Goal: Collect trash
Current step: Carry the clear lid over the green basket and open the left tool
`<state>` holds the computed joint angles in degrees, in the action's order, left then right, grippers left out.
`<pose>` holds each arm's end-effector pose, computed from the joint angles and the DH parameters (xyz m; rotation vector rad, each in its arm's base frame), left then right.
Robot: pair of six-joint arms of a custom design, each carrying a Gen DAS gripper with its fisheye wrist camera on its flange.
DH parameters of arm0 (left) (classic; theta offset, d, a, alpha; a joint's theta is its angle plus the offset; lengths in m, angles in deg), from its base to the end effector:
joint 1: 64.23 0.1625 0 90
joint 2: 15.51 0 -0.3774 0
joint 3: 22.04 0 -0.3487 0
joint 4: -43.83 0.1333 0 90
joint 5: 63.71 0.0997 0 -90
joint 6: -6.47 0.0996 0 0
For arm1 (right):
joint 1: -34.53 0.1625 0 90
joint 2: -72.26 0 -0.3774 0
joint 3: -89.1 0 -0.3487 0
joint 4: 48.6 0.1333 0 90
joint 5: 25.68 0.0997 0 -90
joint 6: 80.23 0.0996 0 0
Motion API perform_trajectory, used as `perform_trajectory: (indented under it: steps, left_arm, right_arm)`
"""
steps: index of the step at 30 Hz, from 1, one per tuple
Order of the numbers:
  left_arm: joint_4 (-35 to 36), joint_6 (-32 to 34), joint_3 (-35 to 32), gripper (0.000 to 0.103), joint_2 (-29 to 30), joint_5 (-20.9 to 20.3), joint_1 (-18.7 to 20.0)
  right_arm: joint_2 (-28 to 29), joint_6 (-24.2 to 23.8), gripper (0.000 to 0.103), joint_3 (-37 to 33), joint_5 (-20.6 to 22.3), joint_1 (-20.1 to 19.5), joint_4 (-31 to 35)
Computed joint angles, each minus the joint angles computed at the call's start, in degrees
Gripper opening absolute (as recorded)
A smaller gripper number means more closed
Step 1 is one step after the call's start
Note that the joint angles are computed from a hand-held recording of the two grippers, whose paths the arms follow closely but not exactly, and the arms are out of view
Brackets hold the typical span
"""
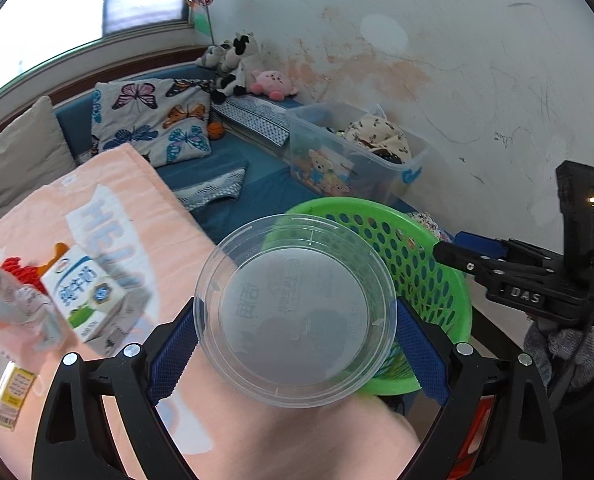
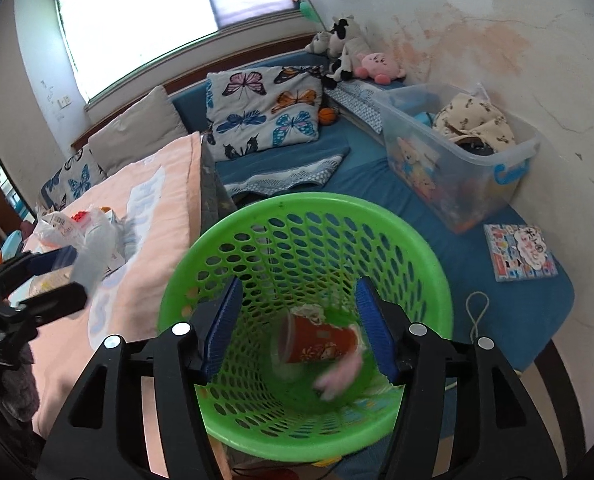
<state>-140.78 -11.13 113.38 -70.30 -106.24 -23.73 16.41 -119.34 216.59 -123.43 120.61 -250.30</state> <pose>-0.1603 -0.4088 0.0856 0.5456 2.3889 -0.8446 0.0880 -0.4686 0.1325 0.7366 -2.5386 0.8306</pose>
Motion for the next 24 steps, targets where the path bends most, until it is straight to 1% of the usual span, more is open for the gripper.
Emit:
perform_trajectory:
  steps: [3, 7, 9, 17, 24]
  left_arm:
    - [0.2, 0.7, -1.7, 0.09, 1.9, -0.8, 0.3]
    - [0.9, 1.5, -3.9, 0.09, 4.3, -2.1, 0.8]
    - [1.3, 2.0, -5.2, 0.09, 5.7, -2.8, 1.1]
    - [2.8, 2.5, -8.8, 0.09, 9.2, -4.6, 2.0]
    - [4.4, 1.7, -10.9, 0.091, 10.8, -6.0, 2.7]
  right_arm:
    - [-1.2, -0.5, 0.066, 1.5, 0.5, -0.2, -1.9]
    - [-2.7, -1.6, 0.069, 3.5, 0.8, -0.3, -4.4]
    - [-3.2, -2.1, 0.073, 4.4, 1.0, -0.4, -5.8]
    - [-5.5, -3.0, 0.074, 7.4, 1.9, -1.6, -9.6]
    - [-6.4, -2.8, 0.074, 8.2, 2.9, -2.9, -10.0]
